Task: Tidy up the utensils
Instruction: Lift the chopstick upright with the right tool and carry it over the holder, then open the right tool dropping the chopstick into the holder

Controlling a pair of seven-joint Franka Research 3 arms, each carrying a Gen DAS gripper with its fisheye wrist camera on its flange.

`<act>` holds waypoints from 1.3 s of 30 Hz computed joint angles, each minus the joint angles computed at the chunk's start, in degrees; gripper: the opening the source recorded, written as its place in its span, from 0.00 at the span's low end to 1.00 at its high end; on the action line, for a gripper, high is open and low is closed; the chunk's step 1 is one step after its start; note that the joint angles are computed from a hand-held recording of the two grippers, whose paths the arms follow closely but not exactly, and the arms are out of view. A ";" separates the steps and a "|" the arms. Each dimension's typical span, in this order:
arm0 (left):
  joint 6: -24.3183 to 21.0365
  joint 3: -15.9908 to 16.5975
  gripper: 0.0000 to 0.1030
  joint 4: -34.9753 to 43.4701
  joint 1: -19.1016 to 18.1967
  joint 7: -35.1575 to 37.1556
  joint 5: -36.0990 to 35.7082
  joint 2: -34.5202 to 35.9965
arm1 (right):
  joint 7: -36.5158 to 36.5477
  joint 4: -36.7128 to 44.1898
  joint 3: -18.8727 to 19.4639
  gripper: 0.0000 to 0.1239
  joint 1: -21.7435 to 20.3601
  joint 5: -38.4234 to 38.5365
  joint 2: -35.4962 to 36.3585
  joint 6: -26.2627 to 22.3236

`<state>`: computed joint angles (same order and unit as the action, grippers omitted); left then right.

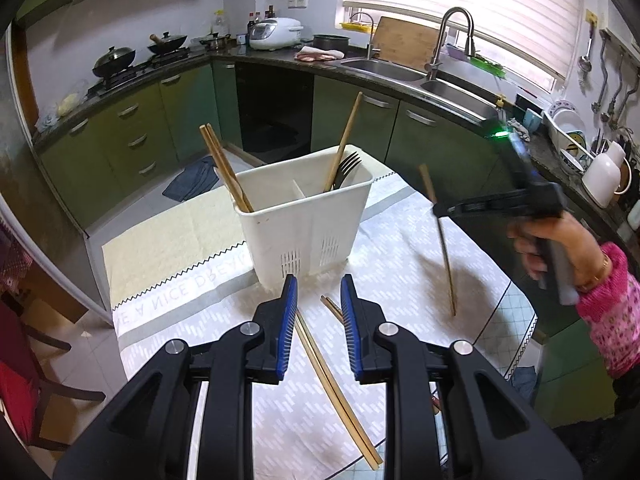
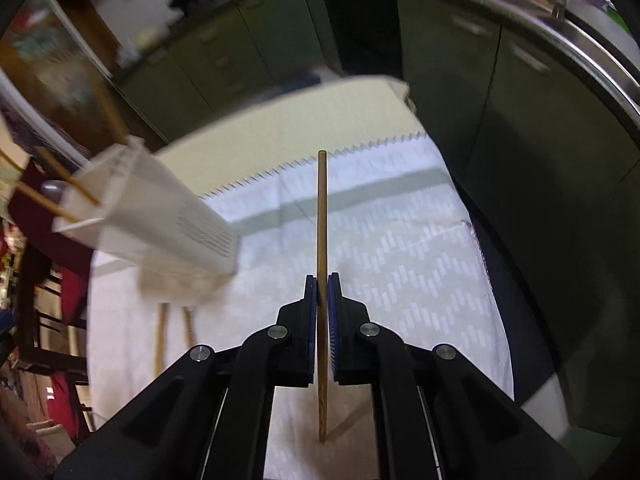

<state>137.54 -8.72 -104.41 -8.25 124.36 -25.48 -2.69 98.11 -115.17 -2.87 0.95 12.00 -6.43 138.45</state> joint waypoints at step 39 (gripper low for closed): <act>1.26 1.16 0.21 -3.56 -0.93 -7.55 4.90 -3.84 | -21.75 5.88 0.43 0.05 8.43 14.67 -11.08 17.52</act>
<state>138.79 -7.57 -107.97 -9.18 116.81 -20.58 -6.53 76.36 -109.28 -2.45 9.38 26.67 -17.50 155.97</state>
